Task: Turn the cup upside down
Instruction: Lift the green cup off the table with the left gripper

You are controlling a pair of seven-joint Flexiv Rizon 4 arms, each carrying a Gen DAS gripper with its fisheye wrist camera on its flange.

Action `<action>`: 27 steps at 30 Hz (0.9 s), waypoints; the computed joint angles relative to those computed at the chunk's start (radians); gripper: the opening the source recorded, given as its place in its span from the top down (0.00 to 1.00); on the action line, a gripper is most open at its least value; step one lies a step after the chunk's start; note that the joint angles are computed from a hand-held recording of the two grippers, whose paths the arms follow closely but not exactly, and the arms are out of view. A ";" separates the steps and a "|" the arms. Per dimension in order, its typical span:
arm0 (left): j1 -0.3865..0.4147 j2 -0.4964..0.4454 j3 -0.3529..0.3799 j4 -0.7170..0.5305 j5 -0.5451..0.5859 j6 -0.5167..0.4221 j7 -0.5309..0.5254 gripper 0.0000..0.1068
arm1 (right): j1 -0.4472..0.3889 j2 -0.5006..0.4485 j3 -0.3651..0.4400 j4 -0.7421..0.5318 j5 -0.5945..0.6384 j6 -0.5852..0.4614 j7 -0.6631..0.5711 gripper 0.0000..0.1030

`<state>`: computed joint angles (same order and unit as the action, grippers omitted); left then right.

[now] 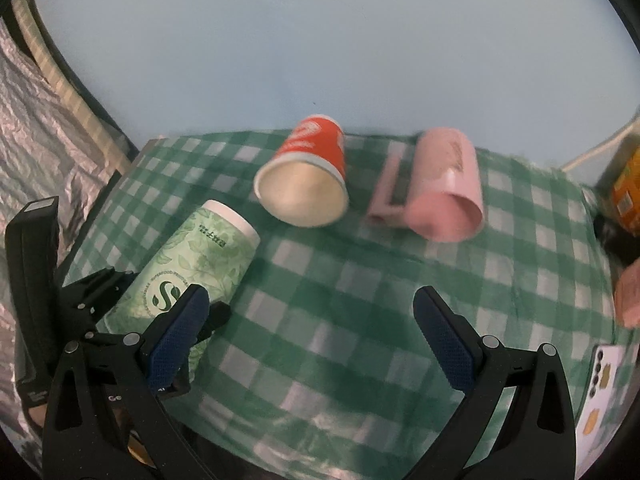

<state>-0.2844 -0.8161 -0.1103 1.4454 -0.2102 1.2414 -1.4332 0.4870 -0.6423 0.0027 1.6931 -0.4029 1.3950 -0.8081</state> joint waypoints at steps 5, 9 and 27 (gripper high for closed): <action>-0.018 -0.027 -0.005 -0.032 0.011 -0.015 0.009 0.27 | -0.006 0.016 -0.004 0.050 0.011 0.026 0.007 0.01; -0.033 -0.055 0.002 -0.066 0.015 -0.046 0.006 0.27 | -0.031 0.018 0.024 0.055 0.031 -0.001 -0.004 0.01; -0.048 -0.056 0.017 -0.088 0.036 -0.076 -0.035 0.18 | -0.071 -0.002 0.074 0.035 0.098 -0.004 -0.051 0.01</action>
<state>-0.3328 -0.8720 -0.0937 1.3570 -0.1737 1.1653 -1.4686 0.4157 -0.6444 0.0772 1.7277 -0.3052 1.3913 -0.8591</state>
